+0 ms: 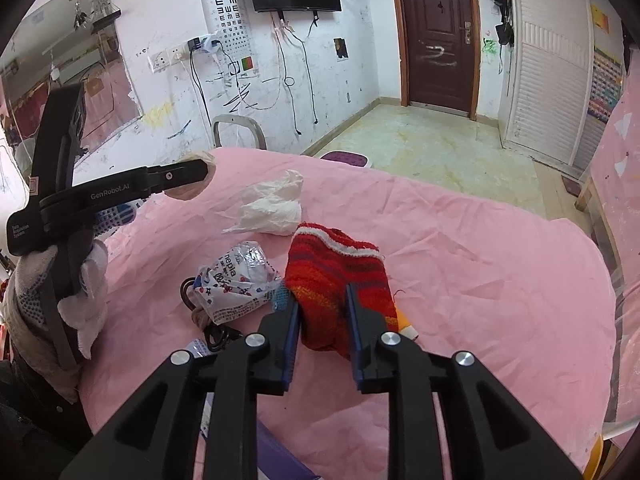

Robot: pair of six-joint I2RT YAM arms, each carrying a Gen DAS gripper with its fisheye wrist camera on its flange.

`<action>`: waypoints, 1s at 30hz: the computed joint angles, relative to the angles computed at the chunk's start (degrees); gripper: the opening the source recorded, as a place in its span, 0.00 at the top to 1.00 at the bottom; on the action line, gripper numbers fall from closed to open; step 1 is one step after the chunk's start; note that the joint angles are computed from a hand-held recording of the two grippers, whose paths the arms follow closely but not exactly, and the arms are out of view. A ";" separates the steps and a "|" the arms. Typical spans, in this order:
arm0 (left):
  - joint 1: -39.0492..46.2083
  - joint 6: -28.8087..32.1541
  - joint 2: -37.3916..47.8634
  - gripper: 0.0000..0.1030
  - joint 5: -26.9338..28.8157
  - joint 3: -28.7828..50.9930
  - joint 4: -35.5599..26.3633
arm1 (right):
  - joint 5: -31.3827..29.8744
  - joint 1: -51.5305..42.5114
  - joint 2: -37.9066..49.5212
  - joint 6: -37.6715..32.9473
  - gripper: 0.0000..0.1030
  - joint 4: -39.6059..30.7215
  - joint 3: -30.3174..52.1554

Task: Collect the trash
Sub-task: 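Grasp the red knit hat with the right gripper while the left gripper holds the white lump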

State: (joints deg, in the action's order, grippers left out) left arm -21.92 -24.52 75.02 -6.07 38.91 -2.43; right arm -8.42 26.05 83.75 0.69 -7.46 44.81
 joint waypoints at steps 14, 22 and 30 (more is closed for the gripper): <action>-1.63 0.01 0.33 0.50 -2.25 1.34 -1.89 | 0.25 -1.52 -6.31 0.39 0.95 1.22 -2.67; -4.99 -0.38 -2.01 0.50 -5.73 2.62 -4.13 | -0.78 -1.36 -6.26 -0.72 0.94 1.03 -2.62; -5.01 -0.58 -1.56 0.50 -5.02 2.26 -3.46 | 4.38 2.04 2.49 -1.10 0.35 3.17 2.36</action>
